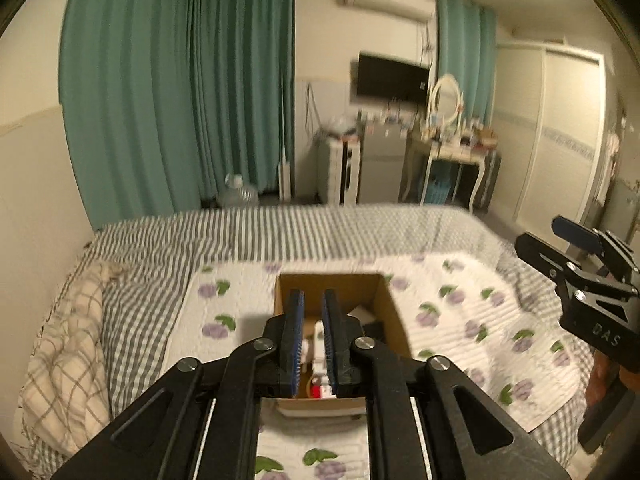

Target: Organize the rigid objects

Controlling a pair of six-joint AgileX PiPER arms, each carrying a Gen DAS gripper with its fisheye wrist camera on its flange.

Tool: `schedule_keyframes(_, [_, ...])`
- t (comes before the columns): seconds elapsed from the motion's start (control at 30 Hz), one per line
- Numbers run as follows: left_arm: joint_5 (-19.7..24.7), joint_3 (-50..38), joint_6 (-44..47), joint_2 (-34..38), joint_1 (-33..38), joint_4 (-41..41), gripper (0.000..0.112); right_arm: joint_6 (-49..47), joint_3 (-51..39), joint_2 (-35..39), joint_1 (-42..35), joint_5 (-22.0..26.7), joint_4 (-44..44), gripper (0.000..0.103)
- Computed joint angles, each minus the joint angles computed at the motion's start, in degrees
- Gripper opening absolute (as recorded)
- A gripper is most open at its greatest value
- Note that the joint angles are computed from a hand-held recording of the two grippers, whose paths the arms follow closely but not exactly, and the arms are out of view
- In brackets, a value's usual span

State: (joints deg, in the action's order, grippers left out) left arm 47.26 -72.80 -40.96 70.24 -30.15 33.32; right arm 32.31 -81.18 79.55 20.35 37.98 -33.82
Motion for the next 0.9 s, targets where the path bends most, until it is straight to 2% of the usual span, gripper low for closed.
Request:
schedule_keyframes(0.03, [-0.03, 0.64, -2.22, -0.75, -1.35, 2.10, 0.021, 3.15, 2.19, -2.29, 0.81, -0.73, -3.10, 0.081])
schedule_keyframes(0.1, [-0.24, 3.79, -9.91, -3.33, -5.74, 9.03, 0.047, 11.39, 7.00, -6.63, 3.09, -1.62, -11.02, 0.089])
schedule_keyframes(0.23, [1.65, 9.15, -21.86, -6.27, -12.95, 20.80, 0.064, 23.93, 13.87, -12.09, 7.14, -0.42, -22.90, 0.099])
schedule_keyframes(0.27, [2.63, 10.36, -24.27, -6.65, -14.43, 23.47, 0.072, 27.13, 15.97, -13.35, 8.17, -0.17, -25.88, 0.103])
schedule_keyframes(0.3, [4.68, 12.19, -28.65, -6.93, -16.76, 27.67, 0.080, 30.86, 18.06, -14.40, 9.36, 0.42, -29.39, 0.103])
schedule_keyframes(0.37, [7.72, 15.02, -35.05, -7.38, -19.92, 32.79, 0.087, 35.50, 21.28, -16.01, 10.75, 1.20, -33.73, 0.103])
schedule_keyframes(0.5, [8.44, 18.66, -39.50, -7.33, -20.92, 35.31, 0.087, 38.93, 26.31, -18.02, 11.00, 1.17, -37.56, 0.103])
schedule_keyframes(0.63, [11.74, 20.38, -42.29, -6.88, -24.25, 38.03, 0.092, 41.67, 29.03, -17.66, 11.93, 1.54, -39.24, 0.103])
schedule_keyframes(0.9, [15.66, 22.48, -44.60, -7.09, -28.44, 39.52, 0.094, 43.61, 30.19, -17.23, 10.96, -0.56, -38.03, 0.103])
